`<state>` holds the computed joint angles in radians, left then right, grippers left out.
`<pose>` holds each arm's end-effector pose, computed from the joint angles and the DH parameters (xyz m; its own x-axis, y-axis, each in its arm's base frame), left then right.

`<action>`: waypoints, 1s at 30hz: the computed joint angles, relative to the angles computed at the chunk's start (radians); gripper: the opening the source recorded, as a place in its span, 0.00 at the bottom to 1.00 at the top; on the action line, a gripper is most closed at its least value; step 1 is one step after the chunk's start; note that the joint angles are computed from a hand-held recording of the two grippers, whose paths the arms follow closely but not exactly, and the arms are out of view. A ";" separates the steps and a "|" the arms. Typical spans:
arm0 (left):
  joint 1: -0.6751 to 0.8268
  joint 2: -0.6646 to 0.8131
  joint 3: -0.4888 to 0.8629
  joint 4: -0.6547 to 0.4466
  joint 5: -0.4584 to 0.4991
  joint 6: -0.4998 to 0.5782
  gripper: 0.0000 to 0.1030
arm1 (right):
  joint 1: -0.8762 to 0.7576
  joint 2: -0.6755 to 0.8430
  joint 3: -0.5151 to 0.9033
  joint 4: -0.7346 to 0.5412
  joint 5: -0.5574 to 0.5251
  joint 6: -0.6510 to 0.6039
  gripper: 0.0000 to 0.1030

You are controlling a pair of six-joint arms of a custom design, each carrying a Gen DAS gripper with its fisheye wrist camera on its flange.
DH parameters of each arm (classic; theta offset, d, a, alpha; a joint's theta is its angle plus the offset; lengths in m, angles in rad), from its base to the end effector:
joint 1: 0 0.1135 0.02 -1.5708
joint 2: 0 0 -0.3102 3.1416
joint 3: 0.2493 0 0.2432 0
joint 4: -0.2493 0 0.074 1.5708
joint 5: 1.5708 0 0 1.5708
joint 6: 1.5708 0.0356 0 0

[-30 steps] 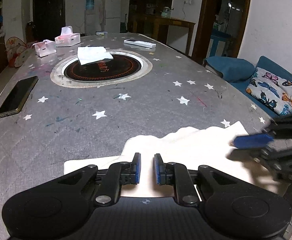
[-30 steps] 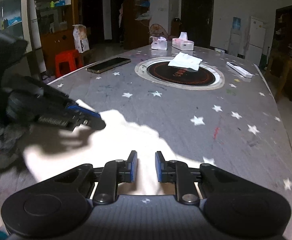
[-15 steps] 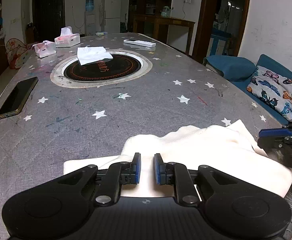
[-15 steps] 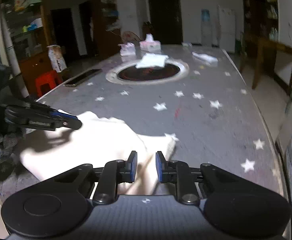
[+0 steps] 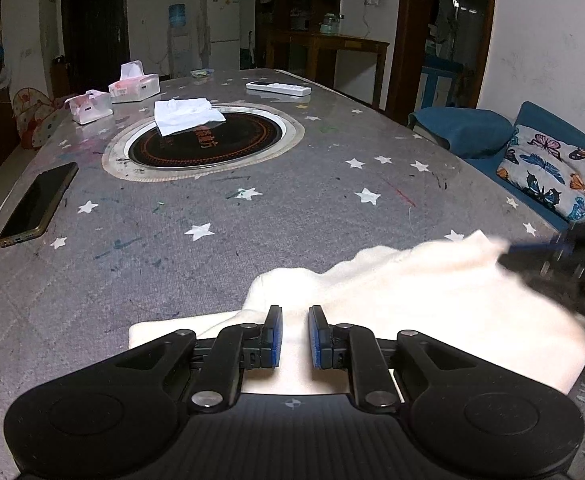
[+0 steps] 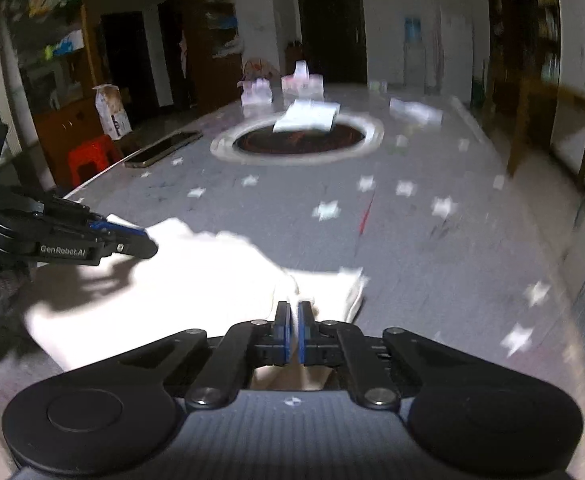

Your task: Fold clothes

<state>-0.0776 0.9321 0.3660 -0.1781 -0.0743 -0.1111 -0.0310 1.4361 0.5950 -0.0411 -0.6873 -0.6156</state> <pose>0.1465 -0.0087 0.2126 -0.6737 -0.0585 -0.7367 -0.0521 0.9981 -0.0316 0.2453 0.0150 0.2068 -0.4112 -0.4338 -0.8017 -0.7551 0.6548 0.0330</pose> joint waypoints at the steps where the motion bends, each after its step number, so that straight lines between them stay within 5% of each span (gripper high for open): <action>1: -0.001 -0.002 -0.003 0.003 -0.001 0.001 0.17 | 0.004 -0.029 -0.015 0.028 0.011 -0.007 0.03; 8: -0.040 -0.009 -0.022 0.028 -0.046 0.004 0.17 | 0.057 0.018 -0.100 0.191 0.124 -0.079 0.03; 19: -0.086 -0.006 -0.030 0.040 -0.098 -0.011 0.17 | -0.084 -0.163 -0.034 -0.199 -0.122 -0.235 0.05; 30: -0.081 -0.033 -0.053 0.056 -0.093 -0.006 0.18 | -0.112 -0.134 -0.135 -0.146 -0.111 -0.249 0.02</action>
<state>-0.1585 0.8989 0.3130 -0.1218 -0.1674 -0.1176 -0.1433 1.3018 0.4605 -0.1871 -0.7978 -0.8645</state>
